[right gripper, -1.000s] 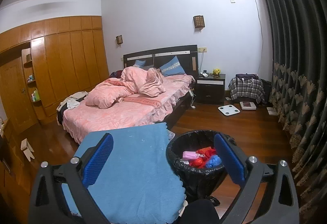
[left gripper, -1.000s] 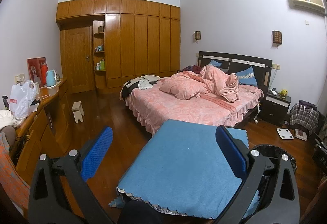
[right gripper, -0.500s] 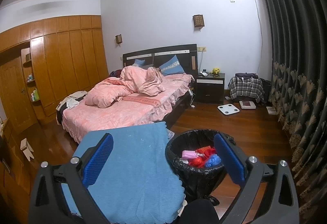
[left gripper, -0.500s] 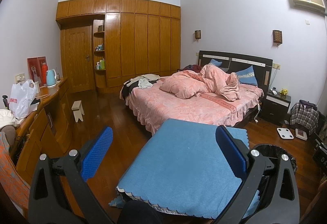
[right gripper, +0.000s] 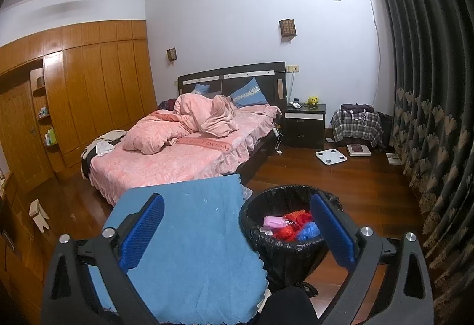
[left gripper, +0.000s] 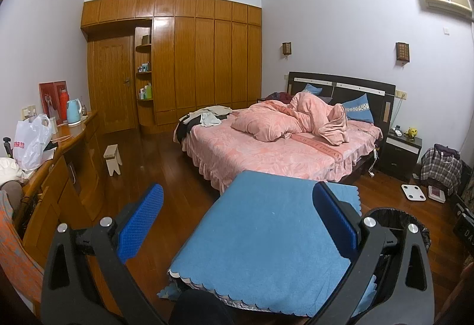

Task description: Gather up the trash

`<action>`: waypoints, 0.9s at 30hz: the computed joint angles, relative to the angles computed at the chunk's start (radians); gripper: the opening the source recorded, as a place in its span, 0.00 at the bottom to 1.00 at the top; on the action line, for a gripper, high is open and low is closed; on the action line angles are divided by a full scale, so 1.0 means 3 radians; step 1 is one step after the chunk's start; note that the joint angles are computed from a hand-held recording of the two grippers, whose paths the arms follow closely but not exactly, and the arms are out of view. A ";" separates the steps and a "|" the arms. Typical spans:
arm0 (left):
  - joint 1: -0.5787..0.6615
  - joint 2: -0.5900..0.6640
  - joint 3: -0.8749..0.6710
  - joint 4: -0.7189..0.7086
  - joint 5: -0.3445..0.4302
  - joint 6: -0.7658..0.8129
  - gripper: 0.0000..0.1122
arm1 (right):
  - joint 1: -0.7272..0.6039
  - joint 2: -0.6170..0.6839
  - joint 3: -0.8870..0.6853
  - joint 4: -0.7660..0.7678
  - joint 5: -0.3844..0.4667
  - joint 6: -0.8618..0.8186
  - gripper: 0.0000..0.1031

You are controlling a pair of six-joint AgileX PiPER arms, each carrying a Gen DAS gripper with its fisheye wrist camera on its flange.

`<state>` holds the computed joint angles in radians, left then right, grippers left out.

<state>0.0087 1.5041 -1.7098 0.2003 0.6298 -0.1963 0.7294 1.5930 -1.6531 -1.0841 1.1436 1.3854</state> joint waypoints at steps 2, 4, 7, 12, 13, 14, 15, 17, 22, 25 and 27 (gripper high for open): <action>-0.0001 0.0002 -0.0005 0.0005 0.0001 -0.0005 0.87 | -0.0009 0.0027 -0.0046 0.0007 0.0003 -0.0024 0.94; -0.0003 0.0009 -0.0020 0.0008 0.0013 -0.0007 0.87 | -0.0010 0.0026 -0.0047 0.0009 0.0002 -0.0024 0.94; 0.0010 -0.0012 0.0039 0.0003 -0.0026 -0.0005 0.87 | -0.0013 0.0026 -0.0050 0.0016 -0.0001 -0.0031 0.94; 0.0014 0.0006 -0.0003 -0.0019 -0.0001 0.0015 0.87 | -0.0011 0.0032 -0.0064 0.0017 0.0008 -0.0040 0.94; 0.0012 0.0008 -0.0008 -0.0016 0.0002 0.0015 0.87 | -0.0013 0.0035 -0.0070 0.0020 0.0008 -0.0043 0.94; 0.0013 0.0008 -0.0007 -0.0012 0.0001 0.0014 0.87 | -0.0010 0.0019 -0.0047 0.0020 0.0006 -0.0037 0.94; 0.0014 0.0010 -0.0011 -0.0020 0.0005 0.0019 0.87 | -0.0010 0.0018 -0.0044 0.0021 0.0007 -0.0036 0.94; 0.0014 0.0011 -0.0016 -0.0018 0.0008 0.0016 0.87 | -0.0016 0.0041 -0.0084 0.0031 0.0009 -0.0055 0.94; 0.0017 0.0023 -0.0042 -0.0030 0.0023 0.0029 0.87 | 0.0006 0.0016 -0.0035 0.0023 0.0016 -0.0025 0.94; 0.0029 0.0021 -0.0030 -0.0048 0.0014 0.0044 0.87 | 0.0004 0.0026 -0.0043 0.0019 0.0017 -0.0026 0.94; 0.0027 0.0018 -0.0013 -0.0044 0.0004 0.0040 0.87 | 0.0005 0.0028 -0.0047 0.0017 0.0020 -0.0026 0.94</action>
<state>0.0169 1.5095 -1.7139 0.1871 0.6308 -0.1842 0.7308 1.6014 -1.6671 -1.0790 1.1496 1.3777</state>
